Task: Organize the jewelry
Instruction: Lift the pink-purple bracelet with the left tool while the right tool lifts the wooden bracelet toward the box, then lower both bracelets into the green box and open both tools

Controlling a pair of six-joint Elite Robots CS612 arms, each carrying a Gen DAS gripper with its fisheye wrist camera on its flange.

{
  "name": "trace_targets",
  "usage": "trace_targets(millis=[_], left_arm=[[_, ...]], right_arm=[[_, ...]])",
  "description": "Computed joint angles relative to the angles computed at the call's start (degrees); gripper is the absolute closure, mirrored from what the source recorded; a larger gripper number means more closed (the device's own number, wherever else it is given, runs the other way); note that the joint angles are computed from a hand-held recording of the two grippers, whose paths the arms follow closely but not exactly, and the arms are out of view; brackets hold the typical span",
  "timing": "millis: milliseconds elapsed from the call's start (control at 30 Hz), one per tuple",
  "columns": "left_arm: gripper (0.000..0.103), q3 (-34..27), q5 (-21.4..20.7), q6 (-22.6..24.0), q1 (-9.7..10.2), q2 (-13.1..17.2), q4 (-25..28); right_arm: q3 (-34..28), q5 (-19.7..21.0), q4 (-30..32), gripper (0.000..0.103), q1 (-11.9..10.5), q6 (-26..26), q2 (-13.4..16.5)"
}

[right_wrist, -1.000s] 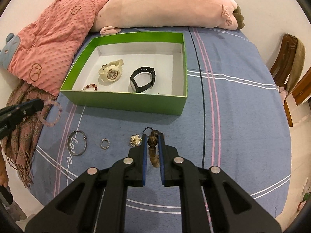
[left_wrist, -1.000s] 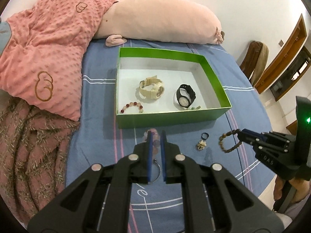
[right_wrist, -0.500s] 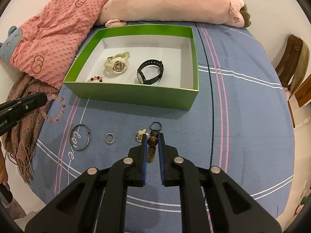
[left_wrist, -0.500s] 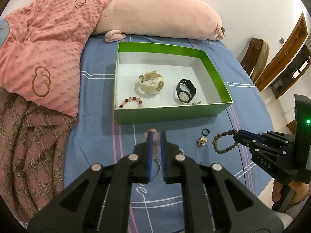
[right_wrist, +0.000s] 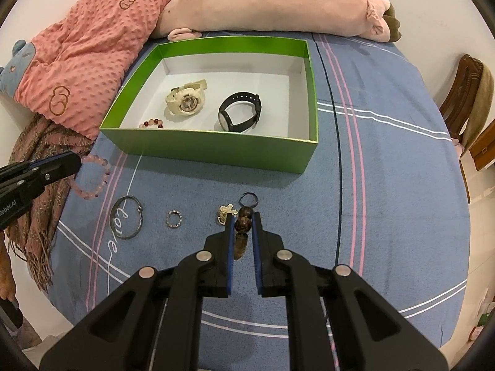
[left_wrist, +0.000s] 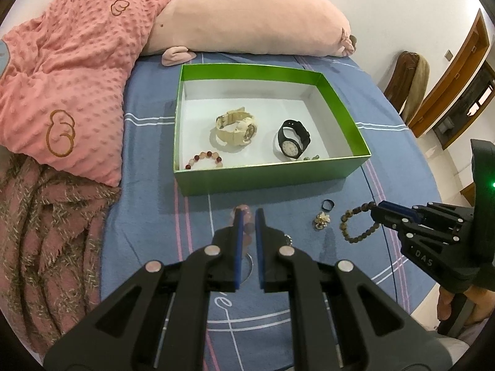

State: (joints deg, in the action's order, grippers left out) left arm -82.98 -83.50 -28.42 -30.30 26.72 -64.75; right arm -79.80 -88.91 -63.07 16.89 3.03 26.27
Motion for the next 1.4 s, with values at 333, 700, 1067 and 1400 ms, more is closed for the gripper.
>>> trace_targets(millis=[333,700,1067,1400], left_arm=[[0.095,3.83,0.96,3.93,0.45,-2.65,-6.39],[0.095,14.92,-3.26,6.05,2.4,-6.21,-12.38],[0.095,22.04,-8.72,4.43,3.59,-6.64,-12.16],[0.086,23.76,-8.85,3.68,4.03,-6.93,-11.24]], right_arm=[[2.09,1.69,-5.68,0.092,-0.4,-0.52,-1.98],[12.3,1.09,-17.5,0.092,-0.72,-1.56,-7.09],[22.94,-1.2,-16.73,0.092,-0.74,-0.37,-9.09],[25.98,-3.42,-15.29,0.078,-0.67,-0.71,-9.52]])
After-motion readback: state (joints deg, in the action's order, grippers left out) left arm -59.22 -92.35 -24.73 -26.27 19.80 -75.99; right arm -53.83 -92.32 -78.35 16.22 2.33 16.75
